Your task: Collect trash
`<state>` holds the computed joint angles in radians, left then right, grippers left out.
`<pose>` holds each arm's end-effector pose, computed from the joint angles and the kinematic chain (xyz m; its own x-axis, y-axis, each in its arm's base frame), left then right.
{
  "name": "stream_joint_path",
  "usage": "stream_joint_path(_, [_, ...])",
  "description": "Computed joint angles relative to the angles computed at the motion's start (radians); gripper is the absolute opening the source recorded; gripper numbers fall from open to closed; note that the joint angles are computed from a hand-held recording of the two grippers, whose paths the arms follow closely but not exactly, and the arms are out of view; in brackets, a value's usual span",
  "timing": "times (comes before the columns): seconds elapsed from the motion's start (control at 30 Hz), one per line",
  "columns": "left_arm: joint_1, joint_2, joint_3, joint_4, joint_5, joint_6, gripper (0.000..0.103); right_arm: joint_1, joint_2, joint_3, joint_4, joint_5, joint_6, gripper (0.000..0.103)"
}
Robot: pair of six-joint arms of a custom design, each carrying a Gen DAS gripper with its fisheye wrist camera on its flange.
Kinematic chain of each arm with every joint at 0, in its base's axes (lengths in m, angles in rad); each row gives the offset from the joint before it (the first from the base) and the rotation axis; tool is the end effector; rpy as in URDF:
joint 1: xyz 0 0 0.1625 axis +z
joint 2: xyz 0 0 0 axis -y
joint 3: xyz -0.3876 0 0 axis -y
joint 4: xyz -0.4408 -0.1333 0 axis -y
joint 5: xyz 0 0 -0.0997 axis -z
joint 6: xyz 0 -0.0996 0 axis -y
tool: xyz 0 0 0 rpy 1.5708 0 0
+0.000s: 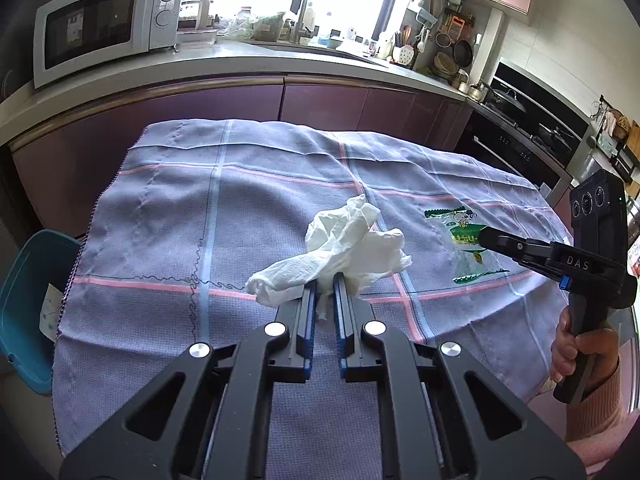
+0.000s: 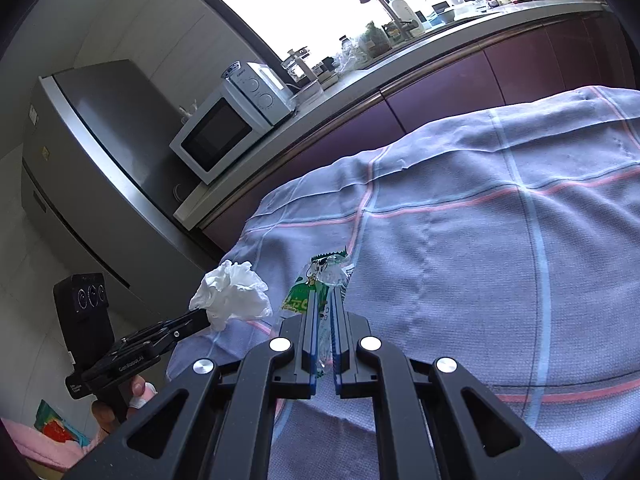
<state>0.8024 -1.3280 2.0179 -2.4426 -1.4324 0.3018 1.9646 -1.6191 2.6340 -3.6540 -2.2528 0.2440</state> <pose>-0.2759 -0.4970 0.1792 -0.4934 0.8503 -0.1833 0.8695 0.4759 -0.1324 0.1916 -0.2774 0.2254 -0.9460 0.3134 0.0829 0.0451 0.3803 -0.9238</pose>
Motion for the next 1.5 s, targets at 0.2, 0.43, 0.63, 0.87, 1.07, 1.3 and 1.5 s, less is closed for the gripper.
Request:
stream_joint_path(0.2, [0.013, -0.029, 0.008, -0.004, 0.018, 0.002, 0.009, 0.005, 0.055, -0.033, -0.008, 0.027, -0.006, 0.005])
stream_joint_path(0.43, [0.033, -0.058, 0.012, 0.002, 0.031, 0.000, 0.009, 0.009, 0.107, -0.069, -0.007, 0.051, -0.013, 0.005])
stream_joint_path(0.63, [0.045, -0.079, 0.015, 0.002, 0.043, -0.001, 0.009, 0.012, 0.136, -0.093, -0.001, 0.069, -0.017, 0.005])
stream_joint_path(0.87, [0.052, -0.100, 0.017, 0.003, 0.051, 0.000, 0.009, 0.018, 0.162, -0.115, 0.004, 0.077, -0.016, 0.005])
stream_joint_path(1.07, [0.060, -0.109, 0.017, 0.000, 0.057, 0.001, 0.009, 0.015, 0.175, -0.125, 0.007, 0.092, -0.022, 0.005])
stream_joint_path(1.3, [0.060, -0.126, 0.025, -0.011, 0.067, 0.003, 0.009, 0.010, 0.195, -0.141, 0.005, 0.108, -0.030, 0.005])
stream_joint_path(1.5, [0.065, -0.136, 0.026, -0.009, 0.073, 0.002, 0.009, 0.001, 0.200, -0.146, 0.006, 0.127, -0.039, 0.005])
